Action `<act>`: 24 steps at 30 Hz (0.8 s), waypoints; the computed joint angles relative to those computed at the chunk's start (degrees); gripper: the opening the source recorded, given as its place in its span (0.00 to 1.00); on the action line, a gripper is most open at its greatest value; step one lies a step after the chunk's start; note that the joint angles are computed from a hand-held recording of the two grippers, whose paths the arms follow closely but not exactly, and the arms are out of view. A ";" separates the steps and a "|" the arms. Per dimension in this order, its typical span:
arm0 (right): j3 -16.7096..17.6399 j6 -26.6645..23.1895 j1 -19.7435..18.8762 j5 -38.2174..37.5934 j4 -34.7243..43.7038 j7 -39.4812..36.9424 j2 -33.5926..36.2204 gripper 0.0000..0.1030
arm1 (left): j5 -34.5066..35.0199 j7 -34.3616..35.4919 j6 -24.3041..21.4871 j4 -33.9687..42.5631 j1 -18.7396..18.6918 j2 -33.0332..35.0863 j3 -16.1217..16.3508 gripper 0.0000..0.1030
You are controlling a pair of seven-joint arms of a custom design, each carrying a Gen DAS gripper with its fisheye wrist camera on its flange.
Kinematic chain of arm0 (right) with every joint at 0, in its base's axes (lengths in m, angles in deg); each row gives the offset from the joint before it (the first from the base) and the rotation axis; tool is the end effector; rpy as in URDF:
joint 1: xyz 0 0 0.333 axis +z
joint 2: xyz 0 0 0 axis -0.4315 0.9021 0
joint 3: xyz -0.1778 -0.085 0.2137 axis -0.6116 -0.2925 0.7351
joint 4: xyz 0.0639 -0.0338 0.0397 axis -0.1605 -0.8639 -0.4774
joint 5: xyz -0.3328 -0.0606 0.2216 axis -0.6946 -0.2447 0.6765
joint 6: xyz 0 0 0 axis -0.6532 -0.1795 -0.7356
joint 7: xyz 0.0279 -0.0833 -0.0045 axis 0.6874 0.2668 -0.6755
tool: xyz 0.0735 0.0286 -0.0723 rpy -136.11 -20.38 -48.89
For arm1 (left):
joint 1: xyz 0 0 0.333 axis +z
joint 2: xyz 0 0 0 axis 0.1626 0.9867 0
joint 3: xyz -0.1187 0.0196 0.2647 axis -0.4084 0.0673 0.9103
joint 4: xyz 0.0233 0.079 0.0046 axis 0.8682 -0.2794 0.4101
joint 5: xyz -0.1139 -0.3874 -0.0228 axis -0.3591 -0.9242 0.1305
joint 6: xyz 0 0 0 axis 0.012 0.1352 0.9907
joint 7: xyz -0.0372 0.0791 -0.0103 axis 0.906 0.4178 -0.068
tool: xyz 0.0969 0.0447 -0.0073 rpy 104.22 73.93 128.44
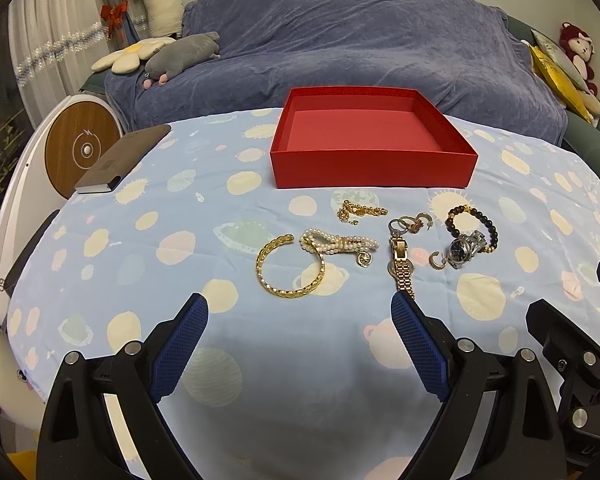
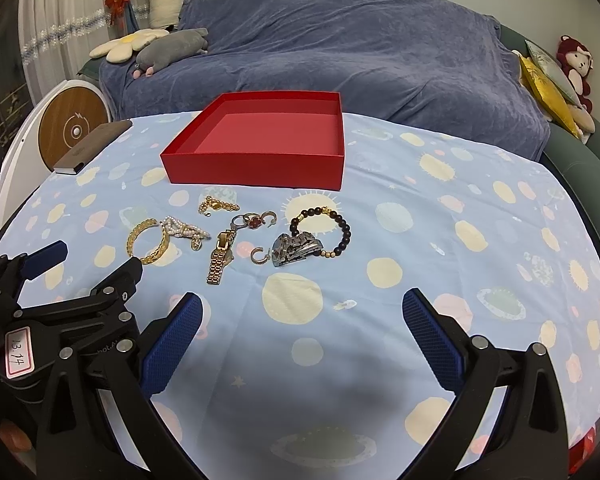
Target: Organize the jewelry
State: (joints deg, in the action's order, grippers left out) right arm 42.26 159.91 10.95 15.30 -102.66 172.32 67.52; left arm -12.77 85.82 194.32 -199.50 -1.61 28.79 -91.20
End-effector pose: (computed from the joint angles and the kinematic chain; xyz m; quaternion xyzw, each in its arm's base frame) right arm 0.5710 0.4213 0.3896 -0.7355 0.5674 -0.2276 0.2921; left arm 0.5515 -0.2193 0.3859 -0.7093 0.6059 -0.1976 0.3011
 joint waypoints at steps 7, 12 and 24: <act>-0.07 -0.16 0.08 -0.04 0.19 0.08 0.09 0.95 | -0.39 0.17 0.25 0.02 0.04 0.11 0.08 0.87; -0.10 -0.12 0.08 -0.10 0.14 0.15 0.06 0.95 | -0.39 0.17 0.26 0.01 0.02 0.11 0.10 0.87; -0.10 -0.12 0.08 -0.12 0.10 0.23 0.05 0.95 | -0.56 0.36 0.42 0.01 0.07 0.23 0.16 0.87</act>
State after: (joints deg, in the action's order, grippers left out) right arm 42.16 159.80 11.03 15.18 -102.57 172.55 67.56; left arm -13.33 86.18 194.74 -199.49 -1.54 29.02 -91.05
